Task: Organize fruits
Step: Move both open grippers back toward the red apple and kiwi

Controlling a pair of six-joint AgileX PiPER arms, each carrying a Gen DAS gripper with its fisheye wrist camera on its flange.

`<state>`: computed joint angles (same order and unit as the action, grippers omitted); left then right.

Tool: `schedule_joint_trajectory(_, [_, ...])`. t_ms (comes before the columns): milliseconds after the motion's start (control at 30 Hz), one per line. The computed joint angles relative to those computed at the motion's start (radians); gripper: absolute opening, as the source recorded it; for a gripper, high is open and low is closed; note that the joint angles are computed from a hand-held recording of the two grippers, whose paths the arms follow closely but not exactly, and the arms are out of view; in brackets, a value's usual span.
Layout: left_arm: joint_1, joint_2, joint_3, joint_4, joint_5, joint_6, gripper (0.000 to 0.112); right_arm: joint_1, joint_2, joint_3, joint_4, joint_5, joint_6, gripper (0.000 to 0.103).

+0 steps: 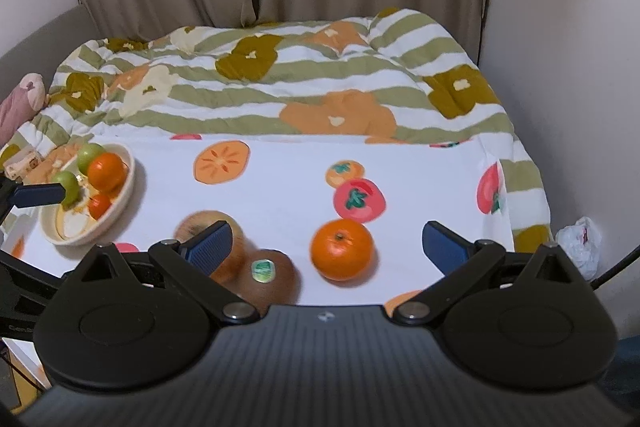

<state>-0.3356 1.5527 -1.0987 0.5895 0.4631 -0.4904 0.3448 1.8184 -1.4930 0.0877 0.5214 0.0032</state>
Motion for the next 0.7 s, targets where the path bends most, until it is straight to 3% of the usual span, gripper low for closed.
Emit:
schedule_joint_trajectory(333, [-0.063, 0.195, -0.105, 0.09, 0.038, -0.024, 0.103, -0.066, 0.101, -0.021, 0.171, -0.021, -0.168, 0.103])
schedule_joint_trajectory(700, [-0.058, 0.323, -0.218, 0.066, 0.075, 0.063, 0.098, -0.091, 0.18, -0.069, 0.249, -0.004, -0.231, 0.103])
